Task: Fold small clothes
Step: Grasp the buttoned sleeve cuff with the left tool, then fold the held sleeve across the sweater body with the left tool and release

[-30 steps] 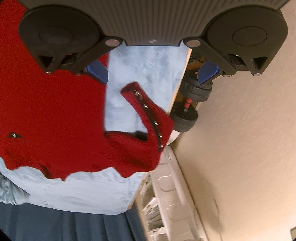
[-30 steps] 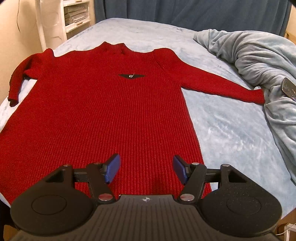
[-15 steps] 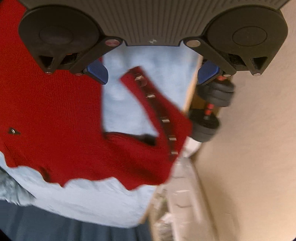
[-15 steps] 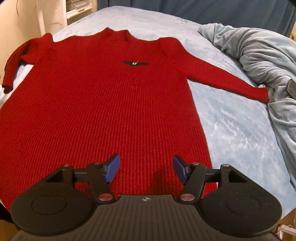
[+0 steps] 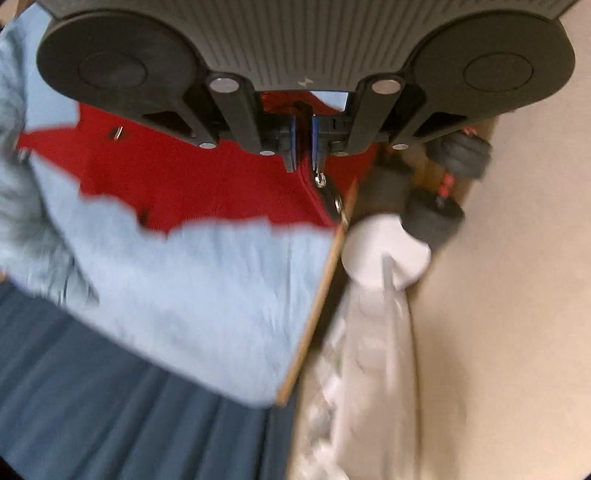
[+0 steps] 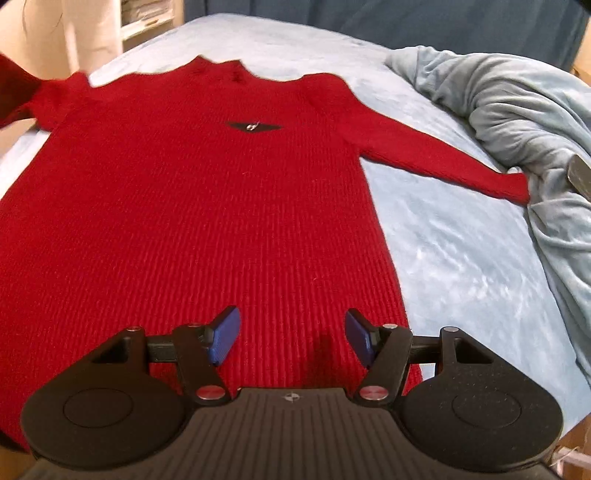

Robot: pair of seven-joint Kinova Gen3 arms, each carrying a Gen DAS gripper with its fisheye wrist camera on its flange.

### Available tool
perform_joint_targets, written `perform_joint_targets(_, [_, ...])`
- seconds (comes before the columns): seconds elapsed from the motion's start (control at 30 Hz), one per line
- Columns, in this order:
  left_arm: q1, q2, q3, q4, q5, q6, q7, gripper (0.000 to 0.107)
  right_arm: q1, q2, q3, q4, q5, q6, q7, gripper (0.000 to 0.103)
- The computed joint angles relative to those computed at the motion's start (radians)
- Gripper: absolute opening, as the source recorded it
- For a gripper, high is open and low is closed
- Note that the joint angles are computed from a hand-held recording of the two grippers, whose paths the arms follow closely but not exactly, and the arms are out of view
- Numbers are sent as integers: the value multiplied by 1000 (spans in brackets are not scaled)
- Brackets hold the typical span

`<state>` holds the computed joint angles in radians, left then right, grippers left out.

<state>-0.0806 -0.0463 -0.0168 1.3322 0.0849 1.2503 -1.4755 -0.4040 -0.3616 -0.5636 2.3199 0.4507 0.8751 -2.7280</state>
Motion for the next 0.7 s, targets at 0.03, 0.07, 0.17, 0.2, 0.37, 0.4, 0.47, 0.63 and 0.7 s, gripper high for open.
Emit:
perform_joint_targets(0.03, [-24, 1, 9, -46, -4, 24, 12, 8, -2, -6, 5, 7, -4, -12, -3, 65])
perform_joint_targets(0.07, [-46, 10, 33, -93, -25, 36, 41, 7, -4, -11, 10, 14, -9, -24, -1, 65])
perform_joint_targets(0.17, [-3, 65, 21, -214, -83, 128, 119, 7, -4, -27, 18, 33, -24, -52, 15, 65])
perform_joint_targets(0.2, [18, 78, 25, -224, -98, 138, 138, 7, -1, -31, 22, 38, -29, -59, 23, 65])
perform_joint_targets(0.37, [130, 166, 86, -275, -145, 158, 218, 7, 40, -63, 45, 62, -53, -81, 55, 65])
perform_joint_targets(0.4, [166, 192, 102, -294, -147, 159, 238, 7, 49, -72, 54, 69, -59, -86, 64, 65])
perform_joint_targets(0.47, [258, 255, 137, -343, -167, 148, 253, 7, 72, -85, 68, 81, -71, -99, 78, 64])
perform_joint_targets(0.63, [457, 455, 157, -460, -130, 18, 311, 8, 104, -113, 115, 112, -111, -117, 172, 64])
perform_joint_targets(0.7, [522, 535, 144, -466, -127, -63, 369, 17, 131, -130, 110, 123, -116, -108, 192, 64])
